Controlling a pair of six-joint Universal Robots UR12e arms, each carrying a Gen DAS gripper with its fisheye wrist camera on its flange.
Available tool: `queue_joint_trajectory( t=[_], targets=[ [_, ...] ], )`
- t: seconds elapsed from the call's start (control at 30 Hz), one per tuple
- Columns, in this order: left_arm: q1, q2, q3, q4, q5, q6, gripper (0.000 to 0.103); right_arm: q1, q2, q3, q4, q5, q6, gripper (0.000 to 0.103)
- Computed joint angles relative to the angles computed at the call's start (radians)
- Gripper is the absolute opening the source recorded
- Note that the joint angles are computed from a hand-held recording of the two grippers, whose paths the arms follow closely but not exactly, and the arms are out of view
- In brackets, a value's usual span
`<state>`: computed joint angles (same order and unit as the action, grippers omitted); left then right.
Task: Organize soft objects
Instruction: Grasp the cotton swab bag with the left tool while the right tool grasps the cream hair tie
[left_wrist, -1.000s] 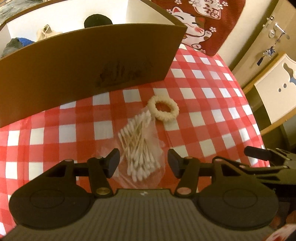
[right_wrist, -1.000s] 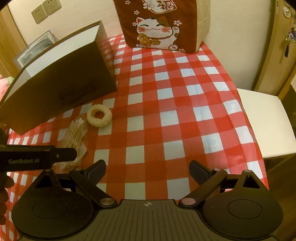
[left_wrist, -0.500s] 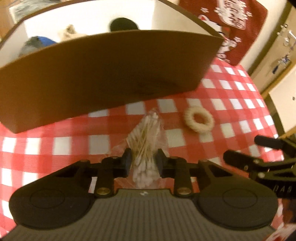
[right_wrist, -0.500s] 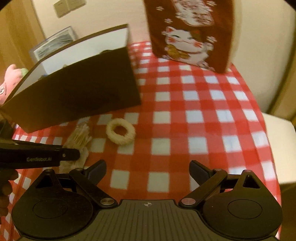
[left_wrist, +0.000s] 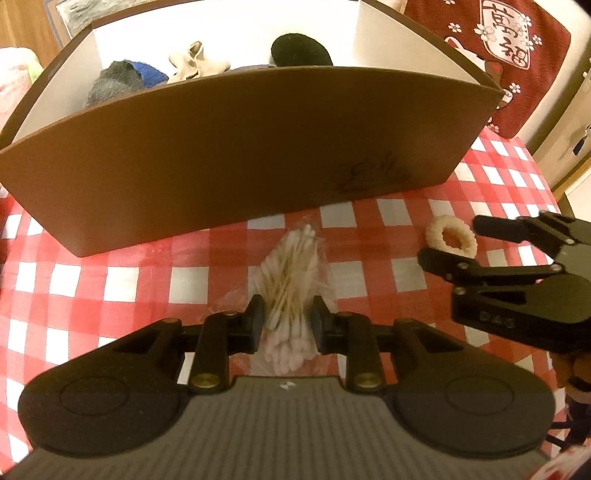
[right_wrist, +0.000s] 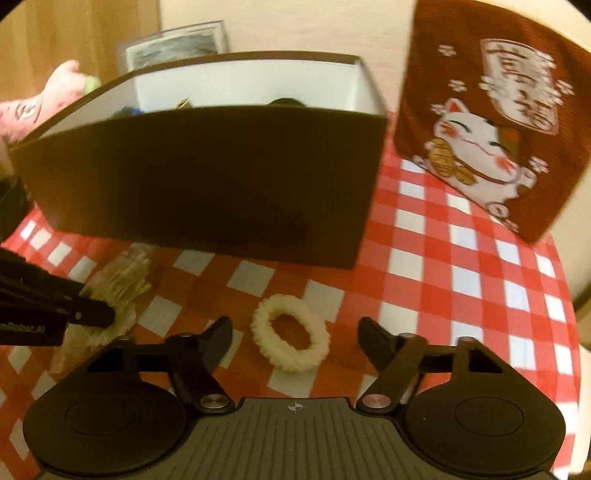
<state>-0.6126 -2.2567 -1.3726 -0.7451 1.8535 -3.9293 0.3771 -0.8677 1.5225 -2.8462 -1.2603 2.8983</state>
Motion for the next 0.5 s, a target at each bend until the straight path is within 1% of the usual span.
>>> queue_joint_trajectory(
  t=[0.03, 0.1, 0.13, 0.2, 0.27, 0.37, 0.5],
  targets=[
    [-0.001, -0.001, 0.002, -0.003, 0.002, 0.004, 0.026, 0.002, 0.001, 0.000, 0.006, -0.004, -0.016, 0.061],
    [-0.001, -0.001, 0.003, -0.005, 0.003, 0.010, 0.026, 0.007, 0.004, 0.005, -0.014, -0.018, -0.052, 0.048],
    [-0.001, 0.000, 0.001, -0.005, 0.003, 0.010, 0.026, 0.007, 0.003, 0.009, -0.023, -0.019, -0.070, 0.045],
    [-0.003, 0.001, 0.001, -0.009, 0.003, 0.007, 0.025, 0.008, 0.000, 0.014, -0.027, -0.016, -0.095, 0.030],
    [-0.005, 0.004, -0.002, -0.012, 0.003, 0.005, 0.025, 0.008, -0.003, 0.015, -0.019, -0.014, -0.118, 0.022],
    [-0.011, 0.010, -0.007, -0.019, 0.007, 0.012, 0.024, 0.005, -0.015, 0.029, -0.004, 0.002, -0.149, 0.020],
    [-0.021, 0.021, -0.021, -0.026, 0.012, 0.006, 0.024, 0.000, -0.042, 0.065, 0.016, 0.027, -0.156, 0.020]
  ],
)
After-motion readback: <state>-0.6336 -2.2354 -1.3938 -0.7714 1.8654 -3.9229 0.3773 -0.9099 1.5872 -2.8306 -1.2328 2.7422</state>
